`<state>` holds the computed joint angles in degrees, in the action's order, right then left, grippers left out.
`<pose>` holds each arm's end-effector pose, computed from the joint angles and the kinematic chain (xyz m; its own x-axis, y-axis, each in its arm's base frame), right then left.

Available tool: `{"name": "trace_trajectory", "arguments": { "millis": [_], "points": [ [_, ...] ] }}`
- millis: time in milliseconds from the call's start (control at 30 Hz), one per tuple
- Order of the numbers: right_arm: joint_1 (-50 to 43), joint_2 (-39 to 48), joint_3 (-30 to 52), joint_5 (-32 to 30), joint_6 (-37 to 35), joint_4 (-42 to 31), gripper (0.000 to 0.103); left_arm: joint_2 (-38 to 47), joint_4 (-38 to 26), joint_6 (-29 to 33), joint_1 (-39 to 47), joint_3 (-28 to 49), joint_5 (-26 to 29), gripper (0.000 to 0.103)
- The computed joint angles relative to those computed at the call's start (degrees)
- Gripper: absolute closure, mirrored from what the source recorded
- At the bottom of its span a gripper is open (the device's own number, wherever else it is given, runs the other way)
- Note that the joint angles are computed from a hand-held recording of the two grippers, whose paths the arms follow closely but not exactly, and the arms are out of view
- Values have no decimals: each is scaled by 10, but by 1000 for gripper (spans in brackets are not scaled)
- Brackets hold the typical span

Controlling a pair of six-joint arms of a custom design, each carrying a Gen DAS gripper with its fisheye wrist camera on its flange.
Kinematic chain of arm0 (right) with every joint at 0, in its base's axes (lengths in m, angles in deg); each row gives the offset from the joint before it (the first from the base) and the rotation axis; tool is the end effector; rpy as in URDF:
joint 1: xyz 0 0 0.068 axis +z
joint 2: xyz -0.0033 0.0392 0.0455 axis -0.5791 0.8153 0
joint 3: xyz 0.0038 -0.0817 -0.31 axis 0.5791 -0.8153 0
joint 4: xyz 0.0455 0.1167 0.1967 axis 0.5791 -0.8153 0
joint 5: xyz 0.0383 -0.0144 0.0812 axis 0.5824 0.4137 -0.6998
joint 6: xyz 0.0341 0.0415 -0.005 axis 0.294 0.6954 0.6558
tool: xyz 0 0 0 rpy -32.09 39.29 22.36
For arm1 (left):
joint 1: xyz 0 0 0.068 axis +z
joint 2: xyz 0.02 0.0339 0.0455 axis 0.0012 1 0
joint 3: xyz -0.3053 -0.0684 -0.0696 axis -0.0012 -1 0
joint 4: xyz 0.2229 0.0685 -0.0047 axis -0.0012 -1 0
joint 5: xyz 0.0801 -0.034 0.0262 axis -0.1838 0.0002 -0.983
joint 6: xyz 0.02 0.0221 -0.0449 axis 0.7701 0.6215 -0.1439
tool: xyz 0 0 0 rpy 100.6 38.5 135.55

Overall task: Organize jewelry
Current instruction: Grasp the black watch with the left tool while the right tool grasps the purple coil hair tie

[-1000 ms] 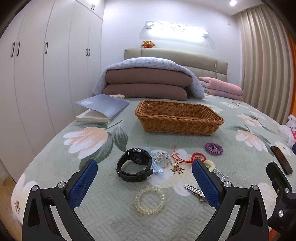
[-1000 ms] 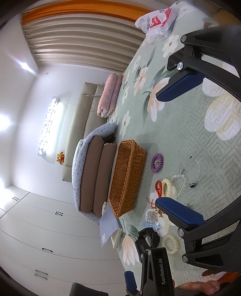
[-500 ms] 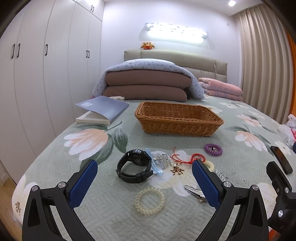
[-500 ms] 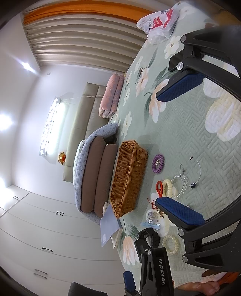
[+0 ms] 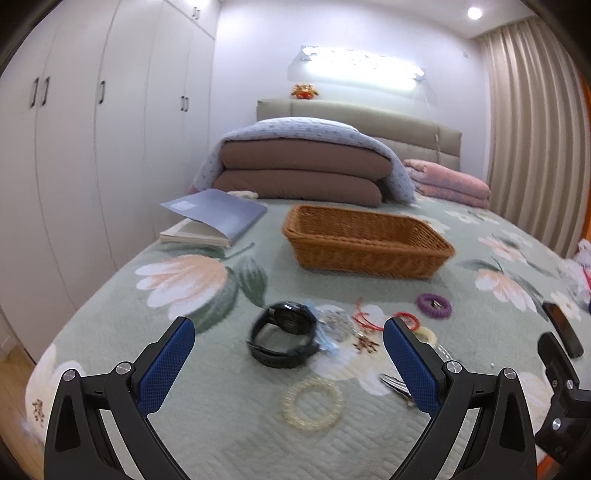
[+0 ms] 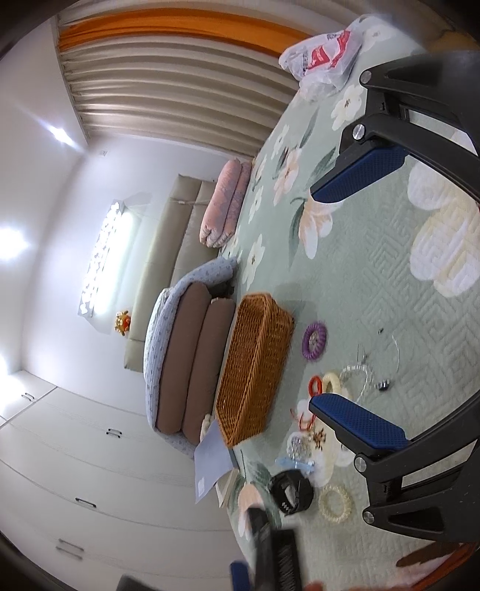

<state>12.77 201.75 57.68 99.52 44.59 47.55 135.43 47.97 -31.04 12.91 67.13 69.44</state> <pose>0.1983 0.1695 0.1003 -0.3039 -0.1405 -0.9423 0.4783 0.8329 -0.2785 0.3514 0.0613 0.1148 -0.4323 0.1045 -0.8957 0.3487 0.9354 -0.0592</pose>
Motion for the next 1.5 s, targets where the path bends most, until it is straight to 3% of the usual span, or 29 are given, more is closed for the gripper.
{"name": "trace_trajectory", "arguments": {
  "millis": [67,167,233,367,433,600,700,767,800,900,1067,1200,1233,1500],
  "points": [
    [-12,4,-8,-2,6,0,0,4,-28,-11,20,31,9,1],
    [-45,9,-37,-47,-13,50,0,21,-128,-4,46,111,30,1],
    [-70,12,-60,-92,-29,102,0,42,-231,20,58,183,46,1],
    [-116,1,-86,-159,-75,180,6,78,-339,46,55,263,38,13],
    [-133,-12,-79,-186,-96,177,8,88,-378,50,50,282,47,16],
    [-216,-85,-20,-322,-206,87,14,83,-477,76,23,330,44,20],
    [-279,-84,25,-403,-232,57,28,86,-532,95,16,373,56,29],
    [-336,-59,76,-473,-231,18,52,99,-568,106,10,405,63,34],
    [-363,-45,103,-514,-224,-6,58,112,-592,111,6,428,67,39],
    [-429,-5,155,-632,-192,-43,66,157,-660,128,-5,494,58,61],
    [-463,32,199,-706,-171,-71,69,202,-675,123,-11,536,45,63],
    [-453,52,240,-694,-183,-105,70,214,-691,127,-17,553,36,70],
    [-452,56,249,-693,-183,-117,74,210,-689,130,-19,546,34,71],
    [-432,91,294,-670,-213,-161,81,207,-671,126,-21,534,28,71]
  ]
}}
